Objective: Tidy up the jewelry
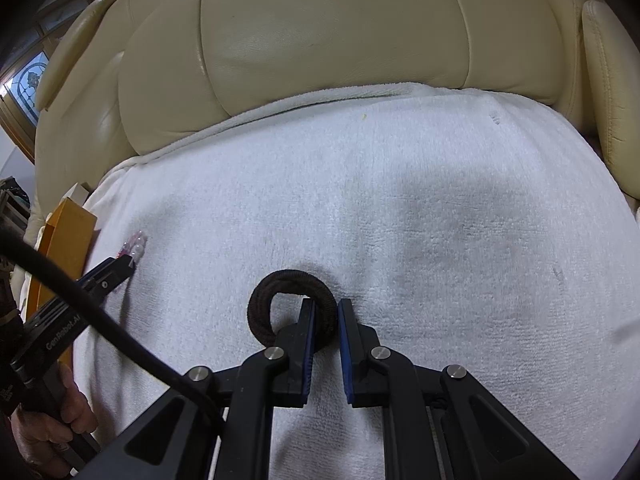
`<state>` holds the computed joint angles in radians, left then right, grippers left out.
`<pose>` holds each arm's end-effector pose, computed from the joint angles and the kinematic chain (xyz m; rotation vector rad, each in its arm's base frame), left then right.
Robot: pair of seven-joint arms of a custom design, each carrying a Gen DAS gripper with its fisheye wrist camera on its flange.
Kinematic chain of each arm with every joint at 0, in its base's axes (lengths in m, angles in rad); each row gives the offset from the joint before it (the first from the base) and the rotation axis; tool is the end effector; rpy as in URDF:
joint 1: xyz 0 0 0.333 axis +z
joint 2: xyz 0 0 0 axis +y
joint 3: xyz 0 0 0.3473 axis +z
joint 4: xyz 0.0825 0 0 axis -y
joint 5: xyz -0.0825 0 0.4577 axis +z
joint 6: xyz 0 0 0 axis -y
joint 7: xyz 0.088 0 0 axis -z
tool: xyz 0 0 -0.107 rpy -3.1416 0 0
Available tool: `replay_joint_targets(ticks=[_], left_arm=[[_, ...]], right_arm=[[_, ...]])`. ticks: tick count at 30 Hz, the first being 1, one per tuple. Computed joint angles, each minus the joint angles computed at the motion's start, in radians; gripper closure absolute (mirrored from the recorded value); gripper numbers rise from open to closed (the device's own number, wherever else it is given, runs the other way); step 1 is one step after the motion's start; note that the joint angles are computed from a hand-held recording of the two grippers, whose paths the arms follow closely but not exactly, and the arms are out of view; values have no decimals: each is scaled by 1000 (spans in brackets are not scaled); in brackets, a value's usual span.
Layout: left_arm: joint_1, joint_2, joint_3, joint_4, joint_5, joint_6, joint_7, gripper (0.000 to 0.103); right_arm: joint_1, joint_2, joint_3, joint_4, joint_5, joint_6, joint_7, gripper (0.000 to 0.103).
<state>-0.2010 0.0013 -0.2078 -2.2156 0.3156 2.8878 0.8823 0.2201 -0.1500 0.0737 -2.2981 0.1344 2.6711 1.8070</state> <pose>0.5725 -0.2677 0.4391 -1.9026 1.8999 -0.8441 0.5635 0.1672 0.4589 -1.8234 1.9052 -0.2570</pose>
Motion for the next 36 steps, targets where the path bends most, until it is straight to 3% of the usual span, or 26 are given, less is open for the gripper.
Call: replay_joint_targets(ticks=[4, 19, 25, 36], left_arm=[[2, -5, 2, -11, -36, 19, 15, 96], [3, -91, 7, -74, -76, 67, 56, 96], [16, -125, 5, -99, -38, 80, 33, 96], [9, -188, 13, -146, -58, 130, 55, 96]], right_arm=[[1, 4, 2, 3, -4, 5, 4, 90], [31, -1, 15, 3, 31, 97, -34, 90], [39, 3, 19, 4, 35, 117, -38, 90], [59, -45, 5, -33, 128, 164, -136, 90]])
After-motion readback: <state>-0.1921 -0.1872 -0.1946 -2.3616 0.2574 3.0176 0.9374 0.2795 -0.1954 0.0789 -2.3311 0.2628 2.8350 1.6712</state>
